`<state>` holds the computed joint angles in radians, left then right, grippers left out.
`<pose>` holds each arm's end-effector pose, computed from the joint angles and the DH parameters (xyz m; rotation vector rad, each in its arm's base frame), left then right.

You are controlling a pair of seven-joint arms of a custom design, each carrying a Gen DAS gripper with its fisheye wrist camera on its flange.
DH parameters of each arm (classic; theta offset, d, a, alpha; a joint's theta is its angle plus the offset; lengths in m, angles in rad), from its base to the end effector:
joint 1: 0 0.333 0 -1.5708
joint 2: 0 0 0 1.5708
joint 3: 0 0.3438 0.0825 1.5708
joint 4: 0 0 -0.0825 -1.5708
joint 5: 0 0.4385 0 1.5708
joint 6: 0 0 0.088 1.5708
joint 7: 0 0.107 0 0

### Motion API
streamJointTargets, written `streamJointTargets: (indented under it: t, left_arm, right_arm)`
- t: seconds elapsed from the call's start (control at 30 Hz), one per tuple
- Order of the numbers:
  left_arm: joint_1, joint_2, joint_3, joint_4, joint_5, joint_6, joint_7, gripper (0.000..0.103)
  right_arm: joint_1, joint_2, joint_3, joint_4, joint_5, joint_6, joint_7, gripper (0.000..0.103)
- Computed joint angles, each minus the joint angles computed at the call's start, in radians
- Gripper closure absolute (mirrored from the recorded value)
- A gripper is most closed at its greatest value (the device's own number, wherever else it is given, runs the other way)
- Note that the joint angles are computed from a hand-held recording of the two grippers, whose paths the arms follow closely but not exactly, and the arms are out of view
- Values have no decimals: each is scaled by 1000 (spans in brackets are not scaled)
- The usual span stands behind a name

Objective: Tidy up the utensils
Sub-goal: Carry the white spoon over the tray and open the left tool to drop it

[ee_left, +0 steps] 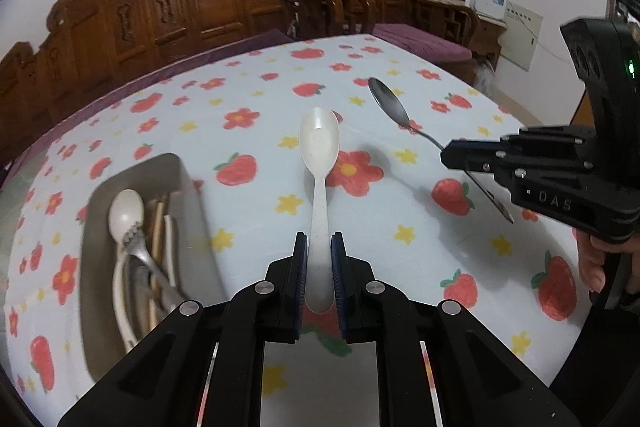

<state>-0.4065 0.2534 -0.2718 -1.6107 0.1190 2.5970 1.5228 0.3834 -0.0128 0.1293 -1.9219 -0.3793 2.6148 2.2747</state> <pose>0.5925 -0.4509 0.5828 -1.1516 2.3927 -0.9229 0.5665 0.3288 0.5842 -1.7959 1.6765 -0.5379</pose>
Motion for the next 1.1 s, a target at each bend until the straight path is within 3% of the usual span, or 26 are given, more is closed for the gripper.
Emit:
streamJointTargets:
  t: [0.53, 1.1]
  left_arm:
    - [51, -132, 20, -128, 16, 61, -79, 92]
    - [101, -104, 50, -120, 102, -20, -204, 92]
  right_arm:
    - [35, 12, 17, 28, -5, 37, -11, 95]
    - [65, 47, 17, 72, 23, 25, -60, 95]
